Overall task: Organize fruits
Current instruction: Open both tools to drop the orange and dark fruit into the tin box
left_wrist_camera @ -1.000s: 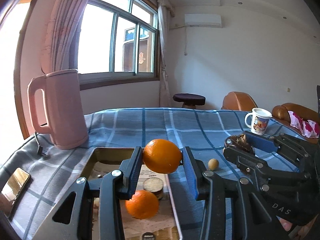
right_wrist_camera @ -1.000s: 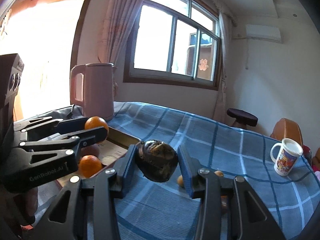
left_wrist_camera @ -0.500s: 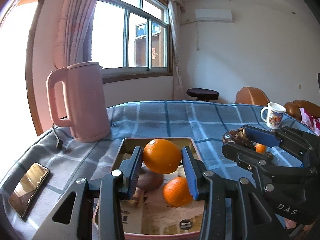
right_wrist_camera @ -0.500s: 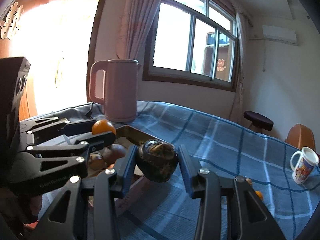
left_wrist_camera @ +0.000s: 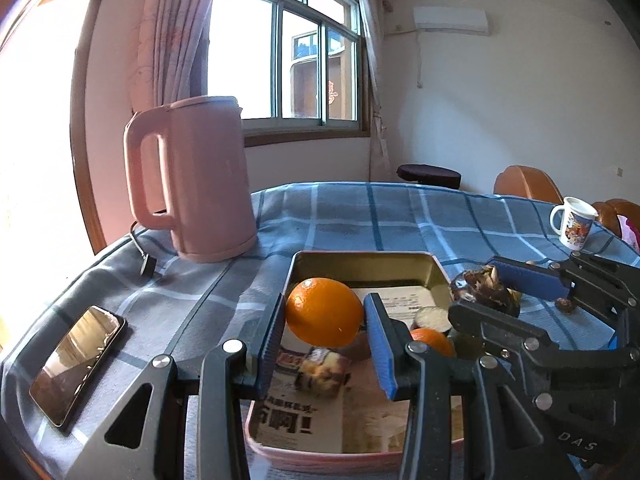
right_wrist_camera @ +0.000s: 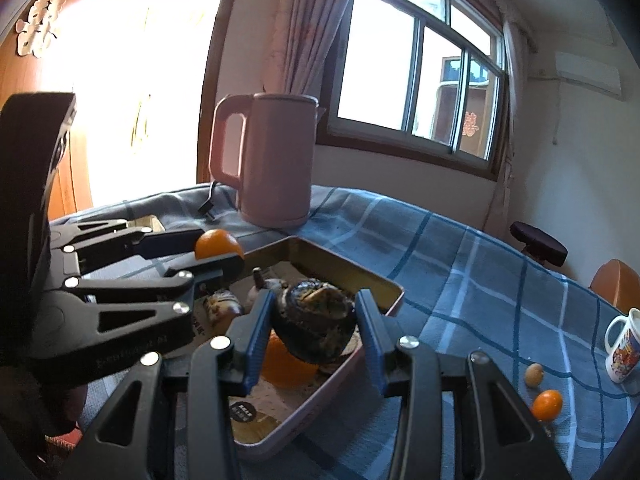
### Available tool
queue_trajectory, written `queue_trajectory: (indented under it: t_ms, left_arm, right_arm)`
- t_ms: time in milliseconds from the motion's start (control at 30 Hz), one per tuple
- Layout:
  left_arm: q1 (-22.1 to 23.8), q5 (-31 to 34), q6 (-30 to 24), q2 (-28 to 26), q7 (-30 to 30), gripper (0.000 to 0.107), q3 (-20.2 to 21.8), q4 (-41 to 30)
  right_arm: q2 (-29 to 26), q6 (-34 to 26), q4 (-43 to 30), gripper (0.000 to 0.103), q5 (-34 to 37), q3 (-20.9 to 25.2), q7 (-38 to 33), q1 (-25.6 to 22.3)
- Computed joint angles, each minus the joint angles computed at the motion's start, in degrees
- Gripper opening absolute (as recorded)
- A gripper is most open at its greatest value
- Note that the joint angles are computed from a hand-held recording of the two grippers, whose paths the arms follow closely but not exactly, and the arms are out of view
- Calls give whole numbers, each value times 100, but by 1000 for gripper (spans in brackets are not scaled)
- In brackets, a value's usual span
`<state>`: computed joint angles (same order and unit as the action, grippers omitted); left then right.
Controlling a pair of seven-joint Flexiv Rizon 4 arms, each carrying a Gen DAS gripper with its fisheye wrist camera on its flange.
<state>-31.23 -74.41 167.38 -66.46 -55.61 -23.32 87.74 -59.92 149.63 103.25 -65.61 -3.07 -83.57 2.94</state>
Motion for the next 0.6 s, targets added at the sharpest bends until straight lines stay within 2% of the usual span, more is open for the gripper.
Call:
queue_trajectory:
  t_ms: [600]
  left_arm:
    - [87, -154, -243, 115, -228, 43, 22, 356]
  right_arm:
    - [39, -202, 144, 45, -75, 27, -284, 114]
